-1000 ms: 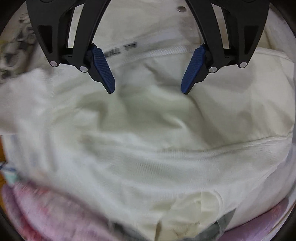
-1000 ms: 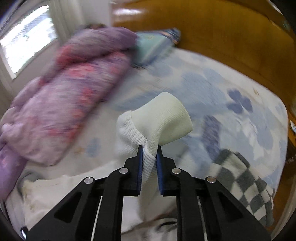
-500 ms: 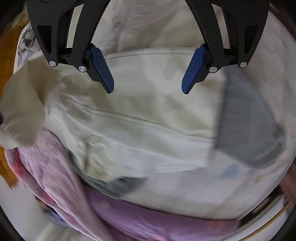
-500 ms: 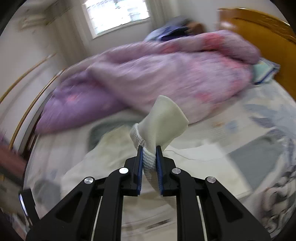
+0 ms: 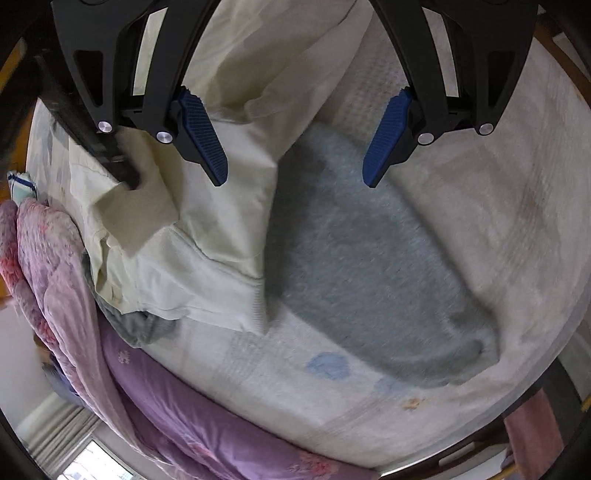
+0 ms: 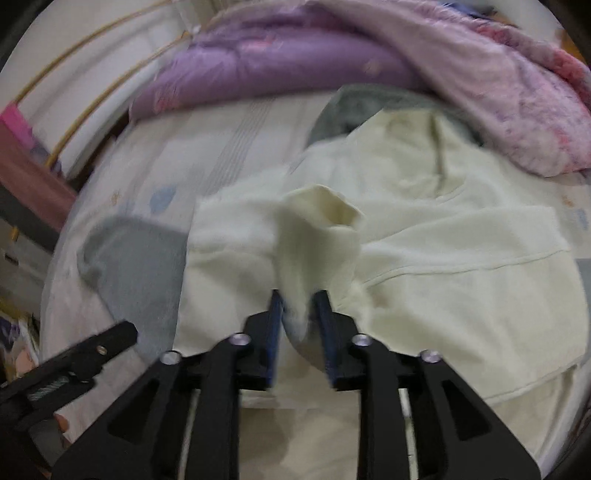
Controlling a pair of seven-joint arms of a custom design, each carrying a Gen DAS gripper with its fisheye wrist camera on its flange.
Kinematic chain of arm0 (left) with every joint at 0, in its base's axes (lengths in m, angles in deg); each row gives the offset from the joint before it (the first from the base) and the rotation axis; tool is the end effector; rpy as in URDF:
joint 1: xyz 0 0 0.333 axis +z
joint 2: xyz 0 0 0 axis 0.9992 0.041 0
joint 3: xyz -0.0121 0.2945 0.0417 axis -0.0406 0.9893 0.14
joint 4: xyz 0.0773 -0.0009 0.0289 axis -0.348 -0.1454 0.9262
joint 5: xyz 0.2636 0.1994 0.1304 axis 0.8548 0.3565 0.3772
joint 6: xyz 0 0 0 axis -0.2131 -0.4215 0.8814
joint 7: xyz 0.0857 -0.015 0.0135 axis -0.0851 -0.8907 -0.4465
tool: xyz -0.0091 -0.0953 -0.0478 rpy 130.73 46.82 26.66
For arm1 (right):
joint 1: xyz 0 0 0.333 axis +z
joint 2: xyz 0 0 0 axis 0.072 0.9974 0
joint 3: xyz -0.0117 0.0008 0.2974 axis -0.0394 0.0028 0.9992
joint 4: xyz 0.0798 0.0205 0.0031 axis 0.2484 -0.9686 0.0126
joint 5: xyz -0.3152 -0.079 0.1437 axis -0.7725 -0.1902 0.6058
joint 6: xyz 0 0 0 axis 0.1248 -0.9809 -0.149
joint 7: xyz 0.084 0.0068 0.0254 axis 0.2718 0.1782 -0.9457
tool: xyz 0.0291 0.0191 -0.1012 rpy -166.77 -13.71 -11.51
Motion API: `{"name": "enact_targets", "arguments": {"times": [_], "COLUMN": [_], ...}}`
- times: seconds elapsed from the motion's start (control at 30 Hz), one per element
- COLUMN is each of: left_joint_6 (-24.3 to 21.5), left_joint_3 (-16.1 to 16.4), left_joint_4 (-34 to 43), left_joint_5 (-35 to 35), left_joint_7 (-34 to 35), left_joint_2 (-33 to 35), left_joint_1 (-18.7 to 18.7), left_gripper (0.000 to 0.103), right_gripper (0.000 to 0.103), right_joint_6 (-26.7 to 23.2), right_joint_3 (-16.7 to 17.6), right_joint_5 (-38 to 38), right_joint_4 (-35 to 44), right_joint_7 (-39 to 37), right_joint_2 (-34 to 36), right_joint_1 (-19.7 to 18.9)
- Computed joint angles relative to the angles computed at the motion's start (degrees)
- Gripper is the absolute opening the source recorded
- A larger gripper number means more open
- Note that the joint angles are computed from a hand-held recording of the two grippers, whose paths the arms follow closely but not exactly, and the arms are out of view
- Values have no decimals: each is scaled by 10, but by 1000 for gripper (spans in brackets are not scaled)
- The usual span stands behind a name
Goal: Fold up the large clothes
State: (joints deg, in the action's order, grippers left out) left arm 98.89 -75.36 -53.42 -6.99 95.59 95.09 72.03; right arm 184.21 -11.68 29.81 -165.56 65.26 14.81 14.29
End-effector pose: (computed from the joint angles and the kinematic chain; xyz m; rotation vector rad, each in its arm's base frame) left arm 0.5285 -0.2151 0.3495 -2.5637 1.5230 -0.5194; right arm 0.5668 0.1633 0.3929 -2.0978 1.7106 -0.0870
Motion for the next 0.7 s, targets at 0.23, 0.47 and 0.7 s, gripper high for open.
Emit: {"name": "enact_targets", "arguments": {"times": [0.23, 0.47, 0.7], "left_joint_6": [13, -8, -176], "left_joint_3": [-2, -25, 7], "left_joint_4": [7, 131, 337], "left_joint_5": [11, -33, -24], "left_joint_7": [-19, 60, 108], "left_joint_2": [-2, 88, 242], "left_joint_1": [-4, -22, -76], "left_gripper": [79, 80, 80], "right_gripper": [55, 47, 12], "right_joint_6": [-27, -56, -77], "right_joint_3": [5, -77, -126], "right_joint_5": [116, 104, -38], "right_joint_4": [-22, -31, 20], "right_joint_7": [-114, -78, 63], "right_joint_2": [-44, -55, 24], "right_joint_1": [-27, -72, -145]}}
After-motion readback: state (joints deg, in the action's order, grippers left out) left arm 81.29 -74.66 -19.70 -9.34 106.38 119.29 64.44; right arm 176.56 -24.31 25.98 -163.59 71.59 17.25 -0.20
